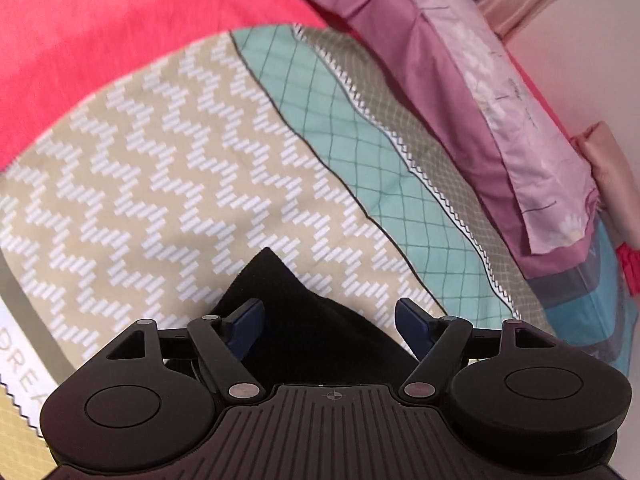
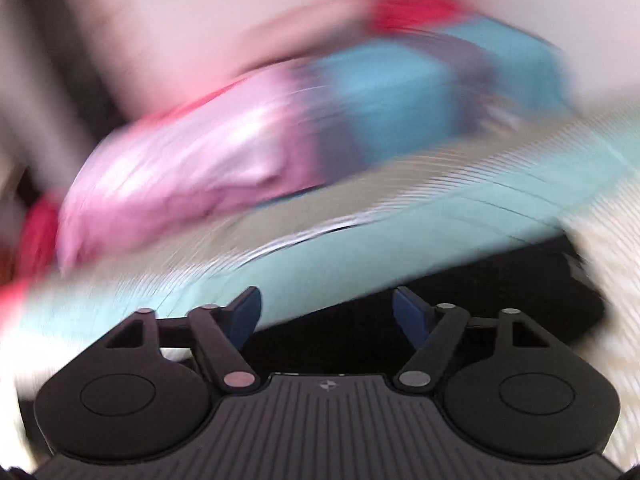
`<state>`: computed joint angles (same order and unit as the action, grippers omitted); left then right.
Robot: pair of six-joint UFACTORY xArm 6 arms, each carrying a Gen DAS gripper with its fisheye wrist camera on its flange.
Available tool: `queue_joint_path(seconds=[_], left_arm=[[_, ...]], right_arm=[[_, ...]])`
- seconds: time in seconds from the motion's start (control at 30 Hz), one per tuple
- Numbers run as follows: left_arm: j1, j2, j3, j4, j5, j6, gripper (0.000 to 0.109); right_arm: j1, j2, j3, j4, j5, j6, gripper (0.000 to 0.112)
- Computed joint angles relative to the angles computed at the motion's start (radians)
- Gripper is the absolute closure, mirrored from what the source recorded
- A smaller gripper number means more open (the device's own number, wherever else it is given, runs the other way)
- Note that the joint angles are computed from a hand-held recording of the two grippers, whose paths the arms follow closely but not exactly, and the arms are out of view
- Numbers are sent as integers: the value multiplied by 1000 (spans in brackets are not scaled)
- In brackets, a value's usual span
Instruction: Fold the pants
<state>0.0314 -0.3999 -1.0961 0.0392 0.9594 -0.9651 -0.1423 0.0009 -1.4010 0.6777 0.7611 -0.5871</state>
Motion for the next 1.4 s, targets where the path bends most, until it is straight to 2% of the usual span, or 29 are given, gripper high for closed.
queue_joint_path(seconds=[0.13,0.27,0.33,0.4,0.53,0.57,0.6,0.63,0.67,0.7,0.73,0.77,0.8,0.83,0.87,0.9,0.93,1.0,1.03,1.17,1.27,1.3,1.33,1.37,1.4], left_arm=[[-70,-104,79,90,15,-49,6],[-141,-198,172,116,63,-90,6],[-175,-241,215,117,103,-89,6],[-210,-273,253,123,140,-93,6],[-257,-351,336,109,174,-103,6],[-268,-367,353,121,171,-110,6],[-282,-376,356,139,174,-109,6],[-288,-371,348,148,185,-95,6],[-298,-365,335,163,202,-82,6],[-305,-365,329,179,204,-72,6],[-311,-367,326,195,200,-58,6],[-312,-367,324,204,196,-44,6],[-308,-361,320,208,194,-30,6],[-301,-350,313,205,191,-16,6],[-293,-339,307,199,190,-9,6],[-282,-330,301,189,186,-3,6],[-270,-325,299,175,173,9,6],[-257,-315,292,175,150,31,6],[-256,-301,279,189,150,42,6],[-237,-228,225,216,119,87,6],[-216,-144,184,170,60,145,6],[-214,-111,168,161,42,161,6],[-216,-72,149,159,26,172,6],[-215,-31,127,154,16,187,6],[-217,9,105,147,10,204,6]], right_arm=[[184,-60,61,65,104,-339,30],[389,-19,35,122,130,-542,32],[479,36,-17,150,140,-590,37],[558,124,-110,146,157,-576,47],[681,270,-253,102,150,-553,48],[705,291,-276,81,157,-534,55],[725,323,-306,45,175,-501,90],[738,348,-328,25,190,-472,105],[729,331,-311,46,195,-480,106],[715,328,-336,109,241,-481,106],[700,359,-397,155,285,-450,106],[696,384,-431,160,288,-413,106],[704,410,-449,122,263,-368,106],[708,447,-494,43,277,-302,105],[703,488,-540,-7,329,-256,105],[694,495,-545,-14,341,-235,105],[681,468,-507,20,319,-233,102],[663,398,-423,54,259,-205,75],[646,355,-371,86,229,-211,69],[546,180,-169,151,184,-237,66],[443,70,-16,136,216,-271,55],[406,49,22,99,206,-256,54],[384,32,69,50,154,-212,55],[348,16,103,4,107,-147,65],[305,3,127,-11,74,-82,81]])
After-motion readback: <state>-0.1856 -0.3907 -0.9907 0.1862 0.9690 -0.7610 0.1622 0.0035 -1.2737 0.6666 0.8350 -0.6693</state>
